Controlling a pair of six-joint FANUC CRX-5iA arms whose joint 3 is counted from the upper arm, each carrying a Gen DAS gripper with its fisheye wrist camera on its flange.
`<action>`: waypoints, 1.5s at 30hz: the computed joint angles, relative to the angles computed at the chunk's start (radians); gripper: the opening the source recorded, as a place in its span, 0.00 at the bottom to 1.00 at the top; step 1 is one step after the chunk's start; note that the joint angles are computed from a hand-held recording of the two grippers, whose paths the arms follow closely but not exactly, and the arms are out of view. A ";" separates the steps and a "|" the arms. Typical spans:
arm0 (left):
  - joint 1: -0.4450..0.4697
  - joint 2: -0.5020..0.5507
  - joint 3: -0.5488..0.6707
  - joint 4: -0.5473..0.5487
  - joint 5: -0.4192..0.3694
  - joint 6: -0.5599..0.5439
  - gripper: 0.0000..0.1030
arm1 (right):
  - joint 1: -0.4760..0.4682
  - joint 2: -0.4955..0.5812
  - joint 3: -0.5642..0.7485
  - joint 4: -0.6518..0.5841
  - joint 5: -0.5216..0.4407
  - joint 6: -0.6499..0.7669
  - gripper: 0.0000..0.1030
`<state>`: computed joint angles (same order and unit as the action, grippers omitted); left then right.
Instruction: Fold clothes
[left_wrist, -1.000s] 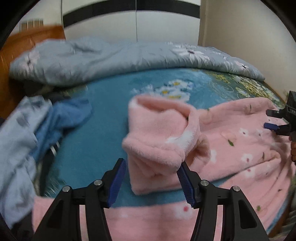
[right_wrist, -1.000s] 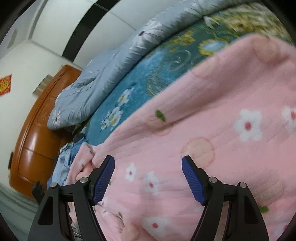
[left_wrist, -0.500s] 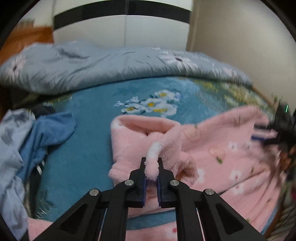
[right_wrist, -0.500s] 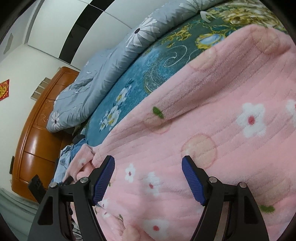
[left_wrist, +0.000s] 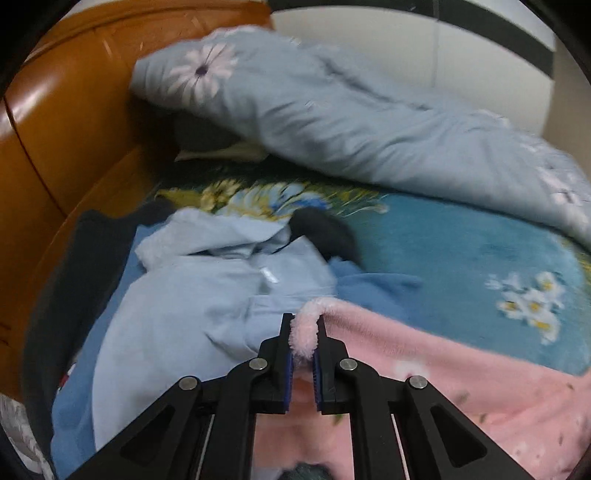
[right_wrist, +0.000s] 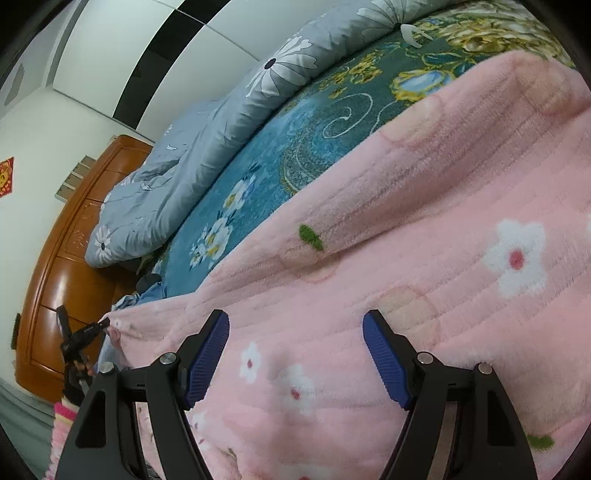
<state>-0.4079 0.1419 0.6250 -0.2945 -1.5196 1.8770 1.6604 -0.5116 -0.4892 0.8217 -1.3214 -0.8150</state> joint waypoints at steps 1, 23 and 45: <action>0.003 0.011 0.000 -0.008 -0.009 0.010 0.12 | -0.005 0.004 0.007 -0.008 -0.002 0.014 0.74; 0.012 -0.153 -0.259 0.056 -0.018 0.038 0.42 | 0.190 -0.018 0.025 0.064 -0.190 -0.095 0.74; -0.037 -0.321 -0.316 0.037 -0.007 0.252 0.51 | 0.872 0.067 0.177 -0.040 -1.028 -0.668 0.74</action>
